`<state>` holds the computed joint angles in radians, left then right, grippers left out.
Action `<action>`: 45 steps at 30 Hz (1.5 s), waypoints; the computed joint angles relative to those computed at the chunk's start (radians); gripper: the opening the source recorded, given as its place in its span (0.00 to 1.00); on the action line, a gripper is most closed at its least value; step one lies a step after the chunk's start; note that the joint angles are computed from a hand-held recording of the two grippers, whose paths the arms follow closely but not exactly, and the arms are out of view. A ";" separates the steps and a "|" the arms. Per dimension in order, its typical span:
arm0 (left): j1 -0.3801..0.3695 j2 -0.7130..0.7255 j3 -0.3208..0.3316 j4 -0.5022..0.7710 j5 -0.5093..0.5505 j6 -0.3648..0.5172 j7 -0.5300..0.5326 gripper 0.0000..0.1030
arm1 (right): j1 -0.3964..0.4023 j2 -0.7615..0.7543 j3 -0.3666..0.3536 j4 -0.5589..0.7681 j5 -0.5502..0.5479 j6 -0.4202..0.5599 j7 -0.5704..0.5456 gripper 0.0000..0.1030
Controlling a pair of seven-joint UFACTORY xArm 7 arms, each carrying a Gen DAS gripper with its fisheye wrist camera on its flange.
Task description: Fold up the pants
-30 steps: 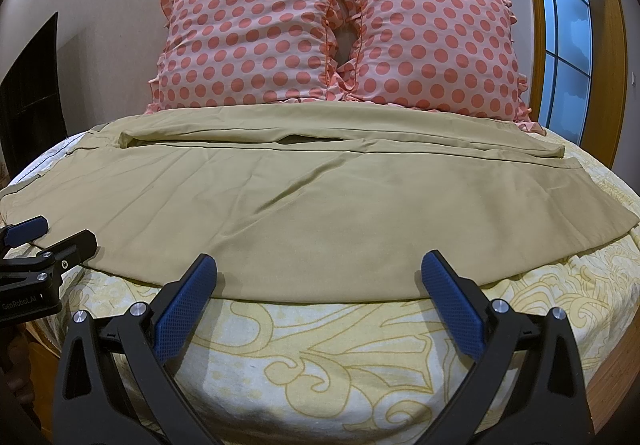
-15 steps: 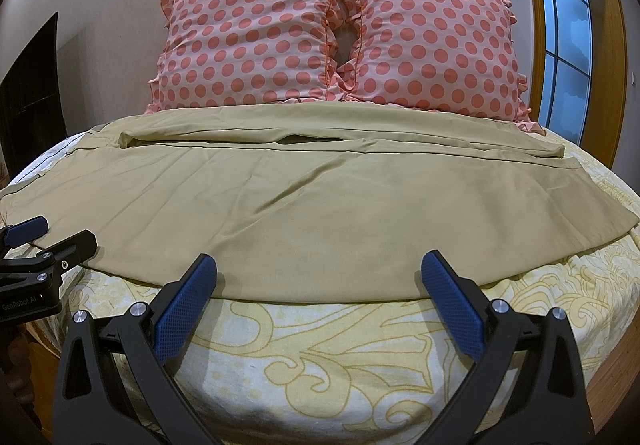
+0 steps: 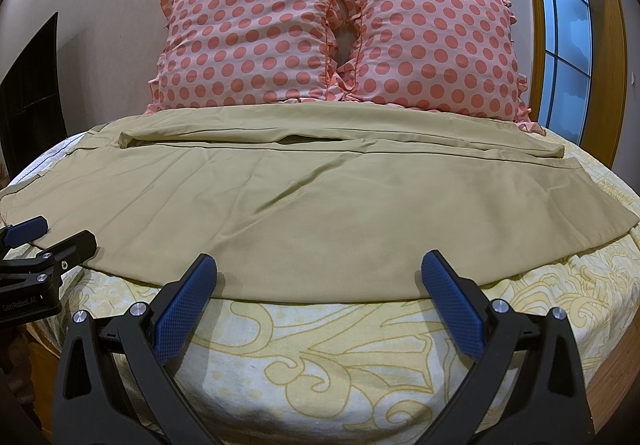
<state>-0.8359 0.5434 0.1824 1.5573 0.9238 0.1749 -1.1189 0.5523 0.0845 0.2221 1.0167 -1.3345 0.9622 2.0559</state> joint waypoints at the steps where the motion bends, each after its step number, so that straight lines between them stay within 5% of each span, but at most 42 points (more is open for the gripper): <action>1: 0.000 0.000 0.000 0.000 0.000 0.000 0.000 0.98 | 0.018 0.005 -0.016 0.003 0.000 0.005 0.004 0.99; 6: 0.003 0.000 -0.004 -0.001 -0.008 0.001 0.010 0.98 | 0.178 0.008 -0.180 0.005 0.009 -0.011 0.000 0.99; 9: 0.031 -0.005 -0.037 -0.005 -0.043 0.001 0.060 0.98 | 0.168 -0.031 -0.207 -0.017 0.047 -0.082 -0.027 0.99; 13: 0.079 -0.005 -0.090 0.023 -0.158 0.044 0.169 0.98 | 0.084 -0.170 -0.219 -0.088 0.075 -0.132 -0.040 0.99; 20: 0.043 0.047 -0.021 0.202 -0.169 0.114 0.150 0.98 | -0.147 -0.191 -0.366 0.007 0.319 -0.227 -0.274 0.97; 23: 0.054 0.107 -0.034 0.319 -0.187 0.157 0.188 0.98 | -0.346 -0.070 -0.330 0.119 0.499 -0.299 -0.382 0.70; 26: 0.068 0.168 -0.054 0.427 -0.228 0.197 0.253 0.98 | -0.468 0.096 -0.344 0.275 0.706 -0.321 -0.485 0.65; 31: 0.074 0.240 -0.050 0.540 -0.288 0.237 0.325 0.98 | -0.457 0.295 -0.460 0.504 0.843 -0.233 -0.527 0.64; 34: 0.097 0.285 -0.073 0.605 -0.350 0.245 0.387 0.98 | -0.435 0.423 -0.526 0.662 0.981 -0.094 -0.667 0.64; 37: 0.133 0.322 -0.117 0.652 -0.442 0.236 0.466 0.98 | -0.401 0.477 -0.557 0.721 0.930 -0.013 -0.705 0.51; 38: 0.144 0.332 -0.130 0.665 -0.473 0.231 0.487 0.98 | -0.409 0.449 -0.537 0.674 0.872 -0.053 -0.675 0.38; 39: 0.148 0.335 -0.131 0.665 -0.494 0.223 0.496 0.98 | -0.456 0.403 -0.475 0.606 0.792 -0.108 -0.611 0.18; 42: 0.188 0.310 -0.178 0.601 -0.574 0.132 0.551 0.98 | -0.660 0.253 -0.285 0.363 0.630 -0.361 -0.406 0.05; 43: 0.204 0.299 -0.199 0.576 -0.600 0.101 0.574 0.98 | -0.702 0.212 -0.264 0.287 0.592 -0.463 -0.330 0.04; 45: 0.229 0.265 -0.221 0.507 -0.648 0.029 0.592 0.98 | -0.666 0.112 -0.348 0.134 0.424 -0.652 -0.124 0.04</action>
<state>-0.6065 0.8082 -0.0387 2.0640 0.2760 0.2042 -0.5267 -0.1136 0.1966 -0.1259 1.1511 -0.9108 0.3099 1.9319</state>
